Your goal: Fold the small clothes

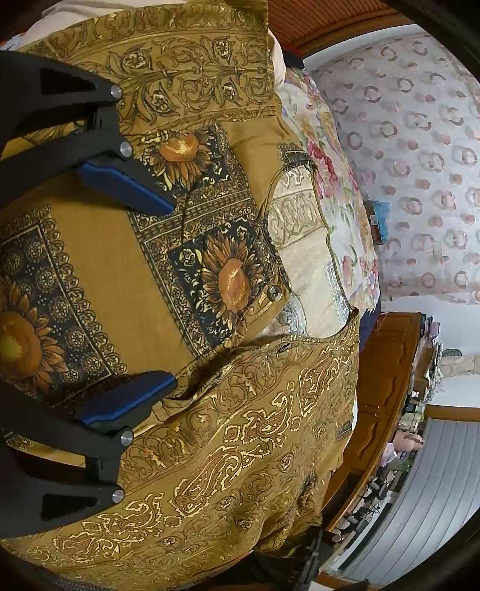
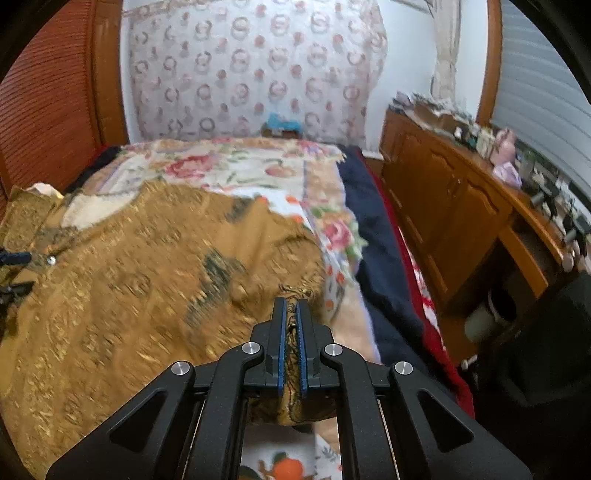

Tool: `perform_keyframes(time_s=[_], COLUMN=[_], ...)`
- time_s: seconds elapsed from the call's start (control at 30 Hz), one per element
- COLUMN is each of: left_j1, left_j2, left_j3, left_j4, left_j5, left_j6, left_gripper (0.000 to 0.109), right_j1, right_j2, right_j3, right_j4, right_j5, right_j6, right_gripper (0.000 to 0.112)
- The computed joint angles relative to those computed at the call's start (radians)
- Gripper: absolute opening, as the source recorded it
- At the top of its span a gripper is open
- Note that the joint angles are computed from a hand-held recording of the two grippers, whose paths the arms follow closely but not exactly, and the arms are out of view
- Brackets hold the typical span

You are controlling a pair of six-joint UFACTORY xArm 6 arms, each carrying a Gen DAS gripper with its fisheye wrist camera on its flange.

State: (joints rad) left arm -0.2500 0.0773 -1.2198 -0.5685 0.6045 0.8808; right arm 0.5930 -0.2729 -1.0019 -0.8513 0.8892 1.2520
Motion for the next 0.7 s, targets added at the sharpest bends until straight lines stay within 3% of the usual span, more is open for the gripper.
perform_keyframes(time_s=[0.17, 0.47, 0.63, 0.7], left_j1=[0.01, 0.027, 0.048, 0.054], left_j2=[0.0, -0.077, -0.077, -0.078], left_j3=[-0.008, 0.054, 0.037, 0.035], left_j4=[-0.045, -0.344, -0.398, -0.41], left_j5=[0.022, -0.065, -0.042, -0.038], left_j6=[0.053, 0.308, 0.333, 0.343], left_gripper=[0.087, 0.087, 0.087, 0.087], right_j1=[0.017, 0.049, 0.056, 0.059], right_j2=[0.065, 0.248, 0.319, 0.329], right_j3=[-0.091, -0.266, -0.307, -0.309], right_j4=[-0.021, 0.071, 0.174, 0.193], right_j5=[-0.028, -0.117, -0.15, -0.153], right_j6=[-0.03, -0.128, -0.184, -0.194], right_gripper=[0.003, 0.003, 0.004, 0.012])
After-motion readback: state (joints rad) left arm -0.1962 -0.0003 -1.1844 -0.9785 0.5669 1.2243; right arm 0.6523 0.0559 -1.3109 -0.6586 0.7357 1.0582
